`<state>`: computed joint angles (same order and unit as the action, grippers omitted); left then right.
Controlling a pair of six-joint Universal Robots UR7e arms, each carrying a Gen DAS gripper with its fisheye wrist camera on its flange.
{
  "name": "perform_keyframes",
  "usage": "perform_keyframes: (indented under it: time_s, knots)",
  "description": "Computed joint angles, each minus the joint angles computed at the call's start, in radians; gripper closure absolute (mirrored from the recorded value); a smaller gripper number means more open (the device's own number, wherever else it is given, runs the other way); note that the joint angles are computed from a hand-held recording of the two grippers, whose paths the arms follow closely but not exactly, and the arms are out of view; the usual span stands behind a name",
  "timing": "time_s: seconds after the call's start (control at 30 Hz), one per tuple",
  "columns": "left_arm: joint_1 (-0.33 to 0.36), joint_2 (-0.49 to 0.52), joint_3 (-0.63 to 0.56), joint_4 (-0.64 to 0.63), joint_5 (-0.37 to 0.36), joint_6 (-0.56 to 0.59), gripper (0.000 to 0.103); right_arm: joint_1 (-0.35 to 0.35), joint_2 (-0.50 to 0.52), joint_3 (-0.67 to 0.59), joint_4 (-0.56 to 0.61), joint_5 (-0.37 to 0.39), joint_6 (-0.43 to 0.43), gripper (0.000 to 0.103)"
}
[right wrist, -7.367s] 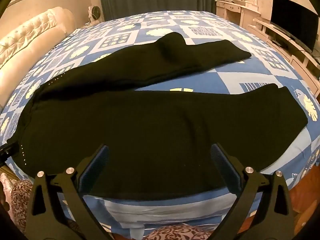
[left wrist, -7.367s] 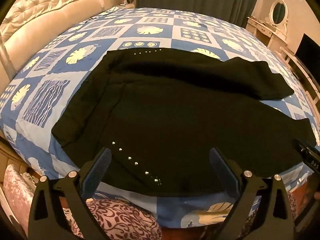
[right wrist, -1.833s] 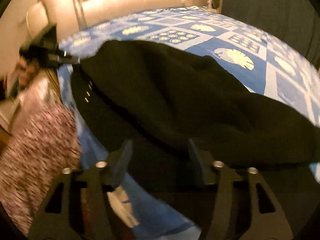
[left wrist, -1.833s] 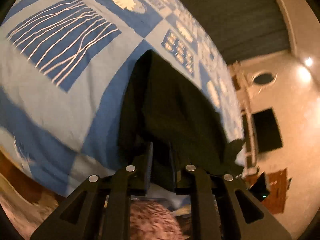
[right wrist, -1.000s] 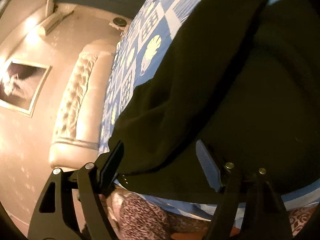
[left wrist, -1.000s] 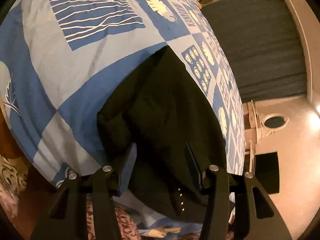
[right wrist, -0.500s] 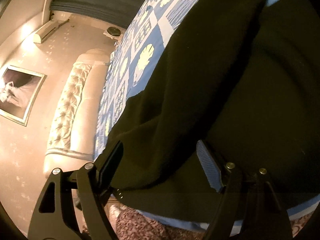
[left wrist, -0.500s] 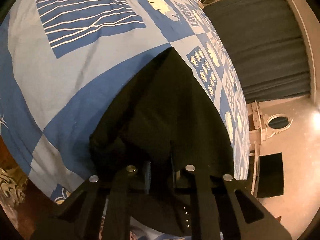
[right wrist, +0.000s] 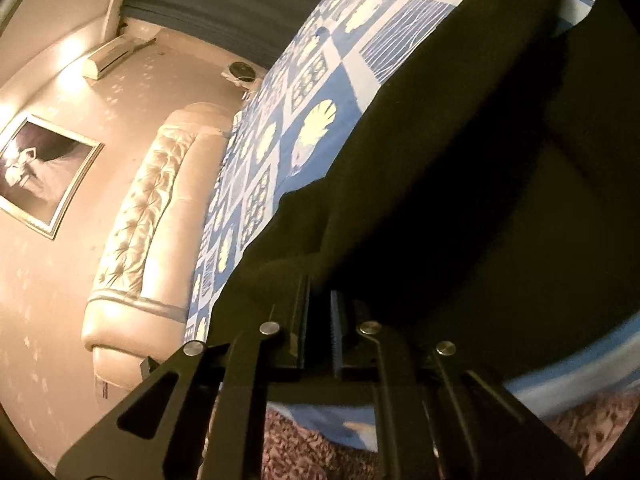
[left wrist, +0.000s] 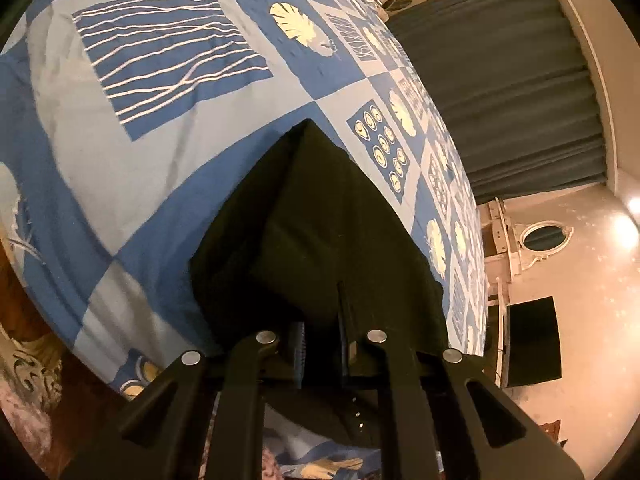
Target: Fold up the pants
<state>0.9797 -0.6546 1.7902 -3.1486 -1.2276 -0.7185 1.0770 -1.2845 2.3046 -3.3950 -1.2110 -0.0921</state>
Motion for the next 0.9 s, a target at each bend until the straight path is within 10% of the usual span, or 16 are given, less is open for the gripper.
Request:
perform_keyframes:
  time_s: [0.5, 0.63, 0.9]
  knots:
    - [0.025, -0.024, 0.052, 0.008, -0.012, 0.019, 0.085, -0.098, 0.026, 0.047, 0.041, 0.041, 0.029, 0.084]
    - [-0.024, -0.046, 0.062, 0.058, 0.101, 0.057, 0.059, -0.112, -0.023, 0.067, 0.000, 0.074, 0.075, 0.053]
    - [-0.134, -0.059, 0.059, 0.037, 0.243, 0.198, 0.030, -0.334, -0.294, -0.011, -0.138, 0.086, 0.350, 0.045]
